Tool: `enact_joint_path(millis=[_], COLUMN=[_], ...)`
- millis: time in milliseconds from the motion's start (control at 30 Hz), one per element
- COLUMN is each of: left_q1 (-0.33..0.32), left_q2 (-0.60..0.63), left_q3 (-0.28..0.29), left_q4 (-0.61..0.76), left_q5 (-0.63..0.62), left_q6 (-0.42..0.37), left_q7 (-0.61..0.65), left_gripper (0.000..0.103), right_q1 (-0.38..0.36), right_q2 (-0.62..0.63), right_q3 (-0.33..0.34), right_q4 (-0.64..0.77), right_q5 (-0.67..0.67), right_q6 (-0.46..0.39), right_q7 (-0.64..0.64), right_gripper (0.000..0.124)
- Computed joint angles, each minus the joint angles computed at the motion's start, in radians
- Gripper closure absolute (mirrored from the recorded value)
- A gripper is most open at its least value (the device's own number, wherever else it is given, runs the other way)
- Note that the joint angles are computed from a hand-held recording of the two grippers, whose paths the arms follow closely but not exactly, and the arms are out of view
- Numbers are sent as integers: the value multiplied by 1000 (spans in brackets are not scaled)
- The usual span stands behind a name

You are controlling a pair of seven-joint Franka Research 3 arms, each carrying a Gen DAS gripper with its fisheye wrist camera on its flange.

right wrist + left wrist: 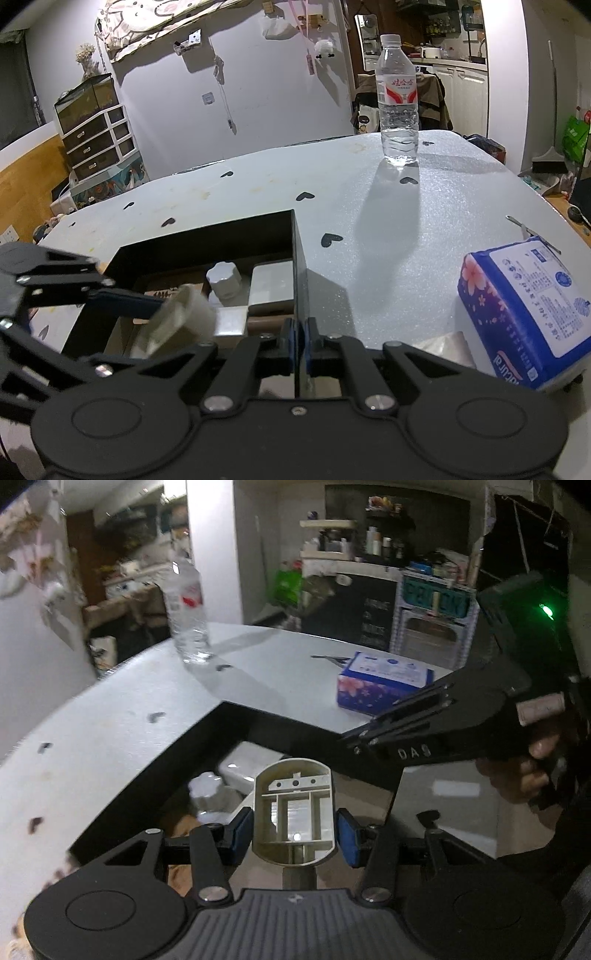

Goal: Organize rigid objects
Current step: 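Carry the beige holder with the left tool into the box and release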

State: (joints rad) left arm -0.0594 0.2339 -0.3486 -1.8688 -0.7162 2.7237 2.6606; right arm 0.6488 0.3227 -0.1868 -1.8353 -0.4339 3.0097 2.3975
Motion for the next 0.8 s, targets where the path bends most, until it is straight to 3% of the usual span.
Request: enact_joint_path(millis=[267,300,367,533,800], left_q1=[-20,-17,0,27,33], left_q2=[113,123,135,99,17], left_q3=[-7,-12,-25,-41,-22], left_q4=[138,148,165,122,43], left_q5=[178,173,158,105,-22], left_q6=[-104,-101,-126,-107,-86], left_q7=[-85,-101,-124,-118,-76], left_gripper=[53,52,37,24,15], right_q1=[-4,-6,-8,-1,11], right_q2=[-1,-1,-2,-2,-2], right_q3=[4,5,8,-1,-14], right_q4=[-5,-6,-8,-15,-18], right_q5=[18,23,33,48,59], right_q6=[10,12,16,28,31], right_q7=[-9,-12,-19,-29,-34], right_gripper=[118,118,117,117,117])
